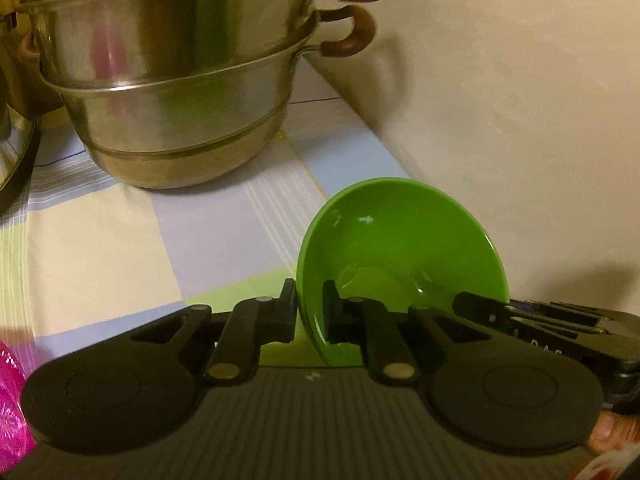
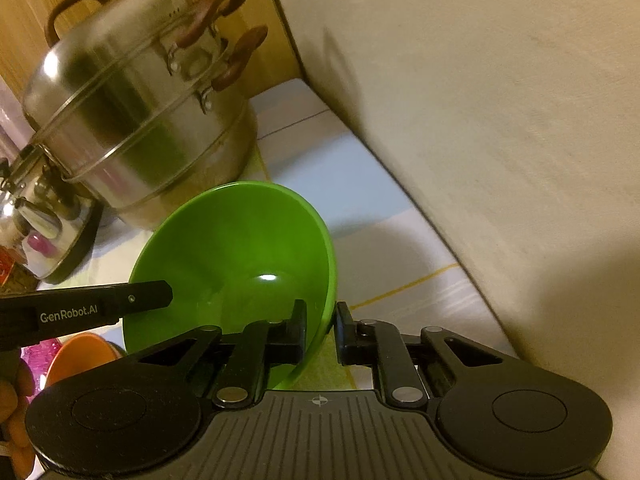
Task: Organize plates and bowls
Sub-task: 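Close the left tool on the green bowl's rim while the right tool grips it too, then lift the green bowl with both tools and carry it toward the orange-green bowl stack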
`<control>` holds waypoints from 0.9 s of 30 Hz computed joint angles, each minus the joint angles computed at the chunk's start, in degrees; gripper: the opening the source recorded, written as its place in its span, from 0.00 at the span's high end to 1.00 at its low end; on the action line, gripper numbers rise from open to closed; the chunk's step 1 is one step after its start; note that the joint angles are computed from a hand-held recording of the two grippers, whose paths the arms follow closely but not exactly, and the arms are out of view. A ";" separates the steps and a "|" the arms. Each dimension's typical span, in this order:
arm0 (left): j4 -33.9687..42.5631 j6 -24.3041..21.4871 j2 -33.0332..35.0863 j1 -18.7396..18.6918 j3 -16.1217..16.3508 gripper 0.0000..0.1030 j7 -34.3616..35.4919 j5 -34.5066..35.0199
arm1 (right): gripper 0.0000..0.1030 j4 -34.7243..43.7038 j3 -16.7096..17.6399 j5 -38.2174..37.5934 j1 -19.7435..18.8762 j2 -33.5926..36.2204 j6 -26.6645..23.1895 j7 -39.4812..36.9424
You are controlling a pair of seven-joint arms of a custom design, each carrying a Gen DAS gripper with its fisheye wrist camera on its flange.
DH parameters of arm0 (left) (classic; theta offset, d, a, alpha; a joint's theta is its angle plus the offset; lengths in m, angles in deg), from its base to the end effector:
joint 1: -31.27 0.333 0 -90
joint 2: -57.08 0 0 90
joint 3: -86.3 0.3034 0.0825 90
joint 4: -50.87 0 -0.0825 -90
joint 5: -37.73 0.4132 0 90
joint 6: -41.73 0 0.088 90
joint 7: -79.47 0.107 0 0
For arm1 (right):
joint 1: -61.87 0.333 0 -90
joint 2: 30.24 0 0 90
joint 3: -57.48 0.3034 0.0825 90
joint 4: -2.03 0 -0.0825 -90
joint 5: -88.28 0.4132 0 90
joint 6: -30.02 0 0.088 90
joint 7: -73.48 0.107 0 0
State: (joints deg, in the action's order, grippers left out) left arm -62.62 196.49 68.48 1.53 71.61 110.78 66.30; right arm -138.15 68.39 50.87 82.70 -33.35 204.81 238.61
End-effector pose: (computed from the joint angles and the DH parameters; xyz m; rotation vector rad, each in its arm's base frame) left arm 0.4600 -0.4647 0.3980 -1.8602 2.1156 -0.7980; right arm 0.4268 0.3197 0.3514 -1.6414 1.8557 -0.2344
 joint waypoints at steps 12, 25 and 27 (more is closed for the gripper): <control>-4.39 -3.78 -8.62 -2.81 -4.23 0.89 -8.59 5.00 | 0.87 -14.80 3.03 13.25 2.13 -20.91 -4.08 -6.98; -16.18 -7.72 -23.76 -3.58 -13.94 0.89 -22.51 7.33 | 0.87 -28.35 8.35 27.40 12.34 -47.28 -15.43 -9.33; -18.14 -8.40 -26.24 -3.77 -15.22 0.89 -24.57 6.66 | 0.87 -29.07 9.64 28.27 13.85 -49.51 -17.02 -8.42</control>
